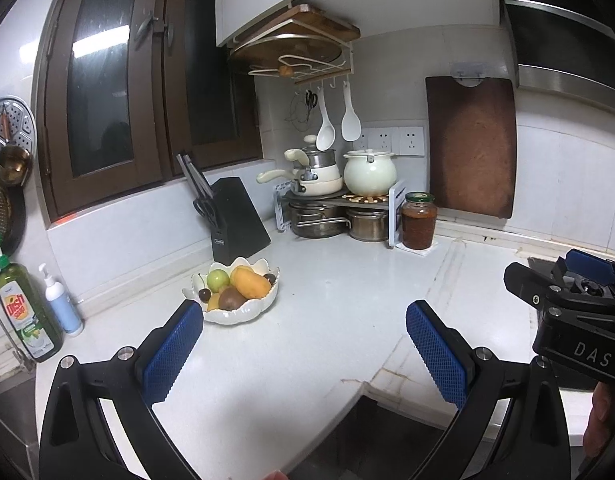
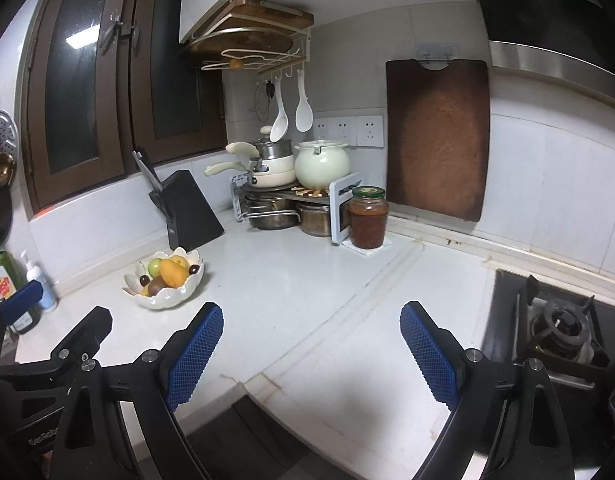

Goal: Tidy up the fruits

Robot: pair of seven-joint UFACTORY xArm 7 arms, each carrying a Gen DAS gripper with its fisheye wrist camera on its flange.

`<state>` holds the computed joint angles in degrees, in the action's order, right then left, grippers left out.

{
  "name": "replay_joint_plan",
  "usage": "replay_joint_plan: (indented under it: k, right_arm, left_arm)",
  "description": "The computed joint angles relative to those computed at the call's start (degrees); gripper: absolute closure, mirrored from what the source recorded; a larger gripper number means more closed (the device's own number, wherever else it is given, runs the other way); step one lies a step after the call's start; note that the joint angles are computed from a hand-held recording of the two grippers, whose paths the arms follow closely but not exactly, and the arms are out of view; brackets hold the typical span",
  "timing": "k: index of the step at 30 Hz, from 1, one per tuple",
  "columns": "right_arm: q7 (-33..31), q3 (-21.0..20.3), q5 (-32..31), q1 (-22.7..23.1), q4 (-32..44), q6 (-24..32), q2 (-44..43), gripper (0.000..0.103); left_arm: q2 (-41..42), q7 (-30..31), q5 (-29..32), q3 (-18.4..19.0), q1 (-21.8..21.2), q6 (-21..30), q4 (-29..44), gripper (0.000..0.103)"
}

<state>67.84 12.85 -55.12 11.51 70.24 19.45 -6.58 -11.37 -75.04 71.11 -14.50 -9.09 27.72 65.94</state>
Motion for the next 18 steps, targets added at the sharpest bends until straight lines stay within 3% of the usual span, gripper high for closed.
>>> replay_joint_plan:
  k: [13, 18]
  right_arm:
    - [-2.83, 2.79, 4.71, -4.31, -6.93, -3.25, -6.27, 0.012]
    - [-1.10, 4.58, 2.98, -6.12, -7.34, -3.26, -6.94, 0.012]
  left_arm:
    - [-3.66, -0.59, -1.15, -2.79, -0.25, 3.15, -2.63, 0.000]
    - [-4.57, -1.28, -0.97, -3.36, 0.11, 3.44, -3.41, 0.000]
